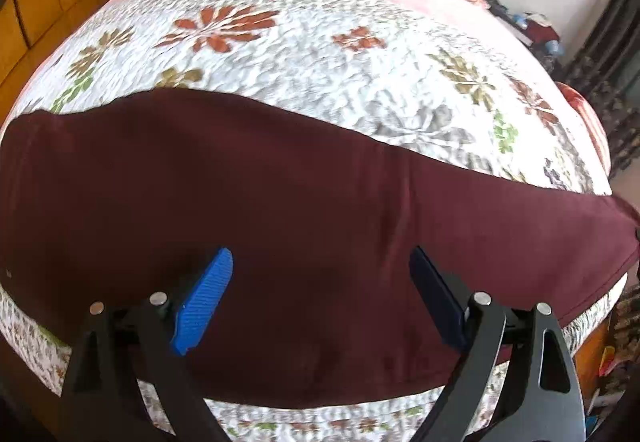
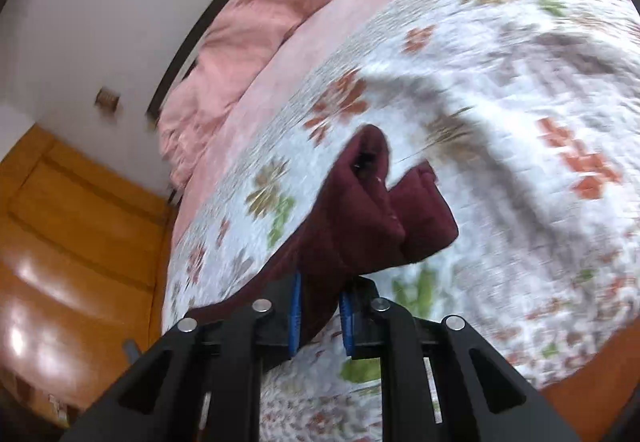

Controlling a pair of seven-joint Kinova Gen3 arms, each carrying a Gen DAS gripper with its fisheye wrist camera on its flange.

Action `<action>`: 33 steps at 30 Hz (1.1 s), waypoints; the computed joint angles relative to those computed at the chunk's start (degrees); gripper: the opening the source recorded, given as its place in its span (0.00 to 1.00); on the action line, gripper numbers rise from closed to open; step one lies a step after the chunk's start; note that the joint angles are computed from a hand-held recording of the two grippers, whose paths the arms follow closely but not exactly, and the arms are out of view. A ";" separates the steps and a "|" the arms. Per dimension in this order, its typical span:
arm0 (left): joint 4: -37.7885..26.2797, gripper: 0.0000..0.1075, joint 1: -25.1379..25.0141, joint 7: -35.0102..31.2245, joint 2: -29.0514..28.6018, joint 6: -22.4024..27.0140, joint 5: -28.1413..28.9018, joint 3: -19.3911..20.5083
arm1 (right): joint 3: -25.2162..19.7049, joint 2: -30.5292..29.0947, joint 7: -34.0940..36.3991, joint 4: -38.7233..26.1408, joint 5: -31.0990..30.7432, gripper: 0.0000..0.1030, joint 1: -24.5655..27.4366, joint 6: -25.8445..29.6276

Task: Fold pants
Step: 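Grasp the trouser end with the right gripper, fold it over, release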

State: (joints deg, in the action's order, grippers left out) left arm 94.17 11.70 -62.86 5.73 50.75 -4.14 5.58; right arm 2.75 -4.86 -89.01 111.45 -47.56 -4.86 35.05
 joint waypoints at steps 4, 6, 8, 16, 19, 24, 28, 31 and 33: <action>-0.33 0.83 0.02 -1.38 3.15 0.39 2.01 2.00 | 0.11 3.26 -9.32 1.43 9.32 0.15 1.58 2.71; 0.40 0.85 4.15 0.08 4.55 -0.53 -0.86 -0.11 | 3.83 4.70 -12.70 2.19 12.15 0.15 -3.20 2.81; 0.90 0.87 8.39 0.17 5.02 -1.31 -4.58 -2.23 | 8.59 4.09 -14.97 4.02 11.83 0.15 -8.51 0.57; 3.80 0.87 -0.50 -4.66 -0.53 -4.39 6.11 -0.08 | 8.37 -0.50 -27.51 -4.08 27.94 0.15 -18.54 -0.69; 6.25 0.87 -3.04 -6.37 -4.99 -5.72 9.56 -1.21 | 0.43 0.34 -29.50 -11.21 34.93 0.15 -16.68 2.21; 7.58 0.88 -5.69 -6.11 -8.92 -5.17 7.75 -2.07 | -4.26 6.68 -32.15 -24.47 46.58 0.16 -25.54 7.44; 8.91 0.88 -8.47 -7.19 -10.98 -4.19 8.78 -3.94 | -10.03 13.93 -35.45 -33.96 55.85 0.16 -30.27 12.50; 10.30 0.88 -10.80 -9.24 -12.72 -3.83 10.75 -5.84 | -16.54 20.14 -35.25 -40.78 59.00 0.16 -29.86 16.32; 11.25 0.88 -12.18 -10.85 -13.56 -3.86 12.13 -7.06 | -17.98 23.84 -33.78 -44.45 58.55 0.16 -31.13 18.27</action>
